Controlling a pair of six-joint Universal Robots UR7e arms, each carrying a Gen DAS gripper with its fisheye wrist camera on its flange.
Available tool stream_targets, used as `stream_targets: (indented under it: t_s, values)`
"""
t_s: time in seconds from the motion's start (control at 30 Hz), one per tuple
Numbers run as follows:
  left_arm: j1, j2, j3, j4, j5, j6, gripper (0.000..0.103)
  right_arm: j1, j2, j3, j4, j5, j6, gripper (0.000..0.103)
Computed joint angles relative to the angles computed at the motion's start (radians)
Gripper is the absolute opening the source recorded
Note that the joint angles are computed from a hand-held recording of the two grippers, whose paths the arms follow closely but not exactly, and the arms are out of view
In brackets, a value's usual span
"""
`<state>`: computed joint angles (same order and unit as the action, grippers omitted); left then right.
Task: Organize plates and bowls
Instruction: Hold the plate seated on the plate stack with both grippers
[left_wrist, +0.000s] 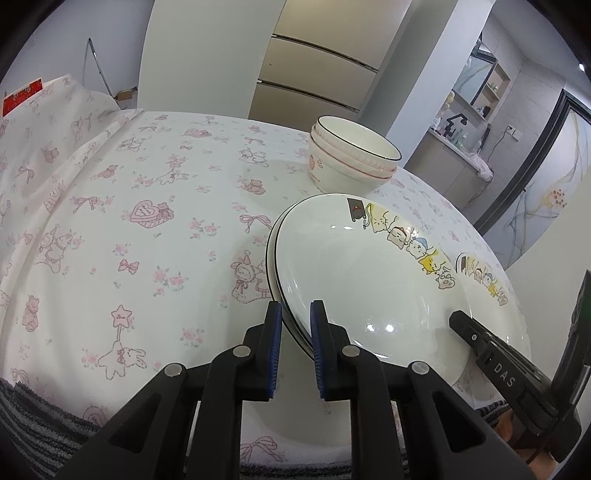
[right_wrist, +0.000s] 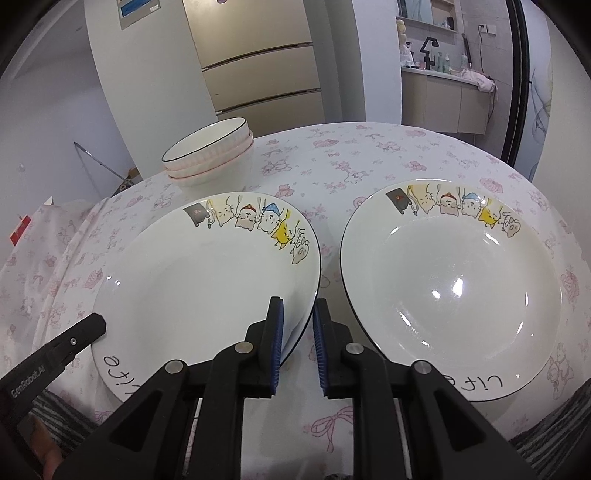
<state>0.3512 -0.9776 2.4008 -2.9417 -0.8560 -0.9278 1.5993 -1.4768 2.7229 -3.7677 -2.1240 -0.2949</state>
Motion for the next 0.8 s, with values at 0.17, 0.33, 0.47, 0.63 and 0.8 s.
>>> stream_targets:
  t_s: [0.17, 0.33, 0.47, 0.63, 0.8]
  values:
    - [0.000, -0.001, 0.000, 0.002, 0.001, 0.001, 0.017, -0.004, -0.016, 0.007, 0.014, 0.012, 0.001, 0.016]
    - [-0.005, 0.001, -0.002, 0.014, 0.008, 0.000, 0.017, -0.003, -0.014, 0.007, 0.011, 0.009, 0.000, 0.016]
    - [-0.006, 0.003, -0.005, 0.021, 0.010, -0.001, 0.017, -0.007, -0.010, 0.001, 0.015, 0.006, 0.003, 0.016]
    - [-0.003, 0.006, -0.006, 0.020, 0.004, -0.005, 0.017, -0.026, -0.029, -0.005, 0.050, 0.030, 0.019, 0.017]
    - [-0.002, 0.006, -0.006, 0.021, 0.006, -0.003, 0.017, -0.024, -0.025, -0.008, 0.051, 0.024, 0.017, 0.017]
